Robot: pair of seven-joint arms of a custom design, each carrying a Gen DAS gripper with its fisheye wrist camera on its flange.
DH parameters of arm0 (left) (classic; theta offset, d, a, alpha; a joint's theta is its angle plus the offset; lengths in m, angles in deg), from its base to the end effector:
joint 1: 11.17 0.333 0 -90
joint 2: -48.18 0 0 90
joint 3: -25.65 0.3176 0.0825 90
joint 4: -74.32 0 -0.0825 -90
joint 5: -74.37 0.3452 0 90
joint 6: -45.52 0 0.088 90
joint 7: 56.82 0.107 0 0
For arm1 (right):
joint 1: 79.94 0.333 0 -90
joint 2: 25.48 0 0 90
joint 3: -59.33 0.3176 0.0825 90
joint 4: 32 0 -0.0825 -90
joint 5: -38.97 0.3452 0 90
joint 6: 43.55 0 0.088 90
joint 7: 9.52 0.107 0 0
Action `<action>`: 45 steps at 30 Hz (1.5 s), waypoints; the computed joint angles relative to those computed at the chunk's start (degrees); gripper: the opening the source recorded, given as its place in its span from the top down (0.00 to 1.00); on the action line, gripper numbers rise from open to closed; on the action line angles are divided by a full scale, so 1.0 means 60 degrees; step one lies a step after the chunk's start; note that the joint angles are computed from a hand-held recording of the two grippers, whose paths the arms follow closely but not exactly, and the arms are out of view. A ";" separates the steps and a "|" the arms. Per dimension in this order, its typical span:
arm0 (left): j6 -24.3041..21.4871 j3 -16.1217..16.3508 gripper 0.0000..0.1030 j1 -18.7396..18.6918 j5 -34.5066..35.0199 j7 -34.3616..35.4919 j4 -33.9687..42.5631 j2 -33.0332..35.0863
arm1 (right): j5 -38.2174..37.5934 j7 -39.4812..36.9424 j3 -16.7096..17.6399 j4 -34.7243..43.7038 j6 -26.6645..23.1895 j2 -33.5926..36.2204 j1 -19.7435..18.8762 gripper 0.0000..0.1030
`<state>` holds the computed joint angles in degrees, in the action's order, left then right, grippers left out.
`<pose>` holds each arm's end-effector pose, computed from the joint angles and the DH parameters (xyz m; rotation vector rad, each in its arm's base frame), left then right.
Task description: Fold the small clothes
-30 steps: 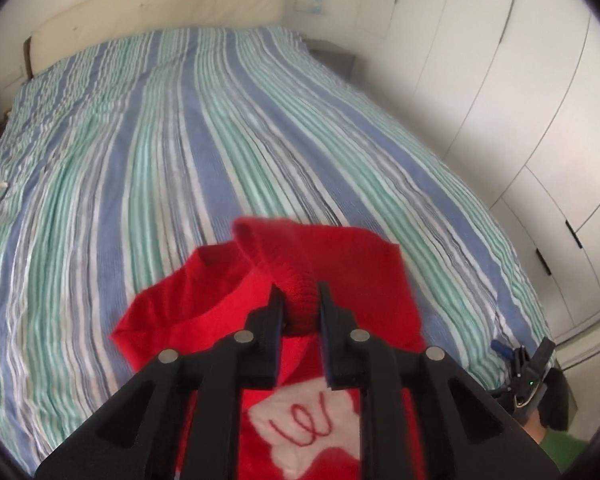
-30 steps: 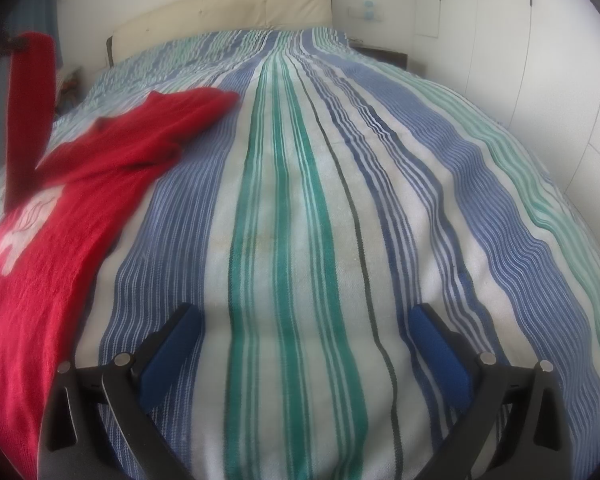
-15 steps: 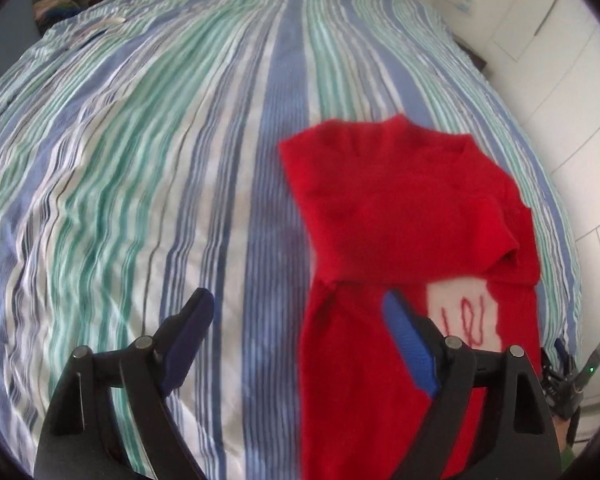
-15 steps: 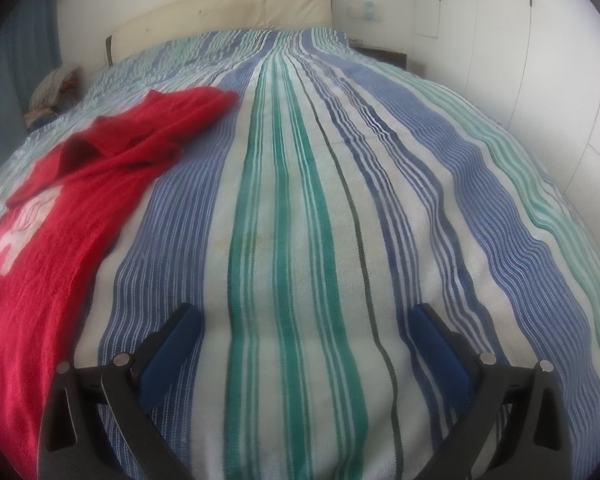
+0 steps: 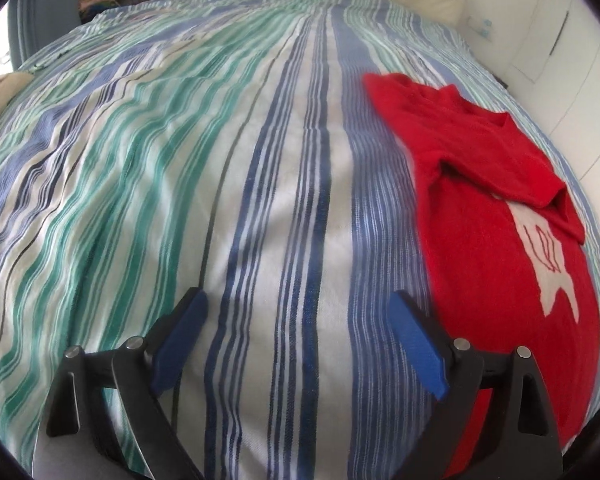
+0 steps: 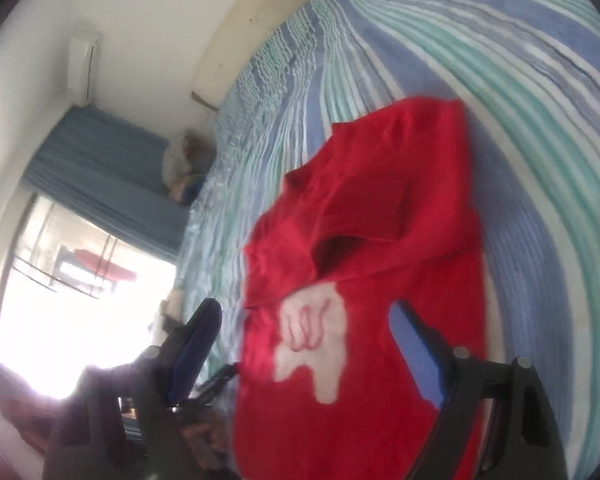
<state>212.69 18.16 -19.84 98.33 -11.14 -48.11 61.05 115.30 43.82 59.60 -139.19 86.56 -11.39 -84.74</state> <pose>0.5511 -0.1822 0.3905 -2.0576 1.8221 -0.6906 0.6086 -0.0239 0.4364 -1.2461 1.6932 0.3719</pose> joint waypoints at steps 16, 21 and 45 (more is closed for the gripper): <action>-0.0103 0.0163 0.01 -0.0142 0.0559 -0.0033 -0.0064 -0.0025 | -0.2424 0.1829 0.0400 0.0514 0.5016 0.0955 0.0937 0.18; -0.0102 0.0233 0.01 -0.0202 0.0886 -0.0333 -0.0068 -0.0037 | -0.3018 -0.0431 0.0376 -0.2011 0.6169 -0.0790 0.0768 0.18; -0.0069 0.0235 0.00 -0.0200 0.1123 -0.0488 0.0032 0.0099 | 0.1127 0.2925 0.1058 0.2569 0.1086 0.2961 -0.0207 0.18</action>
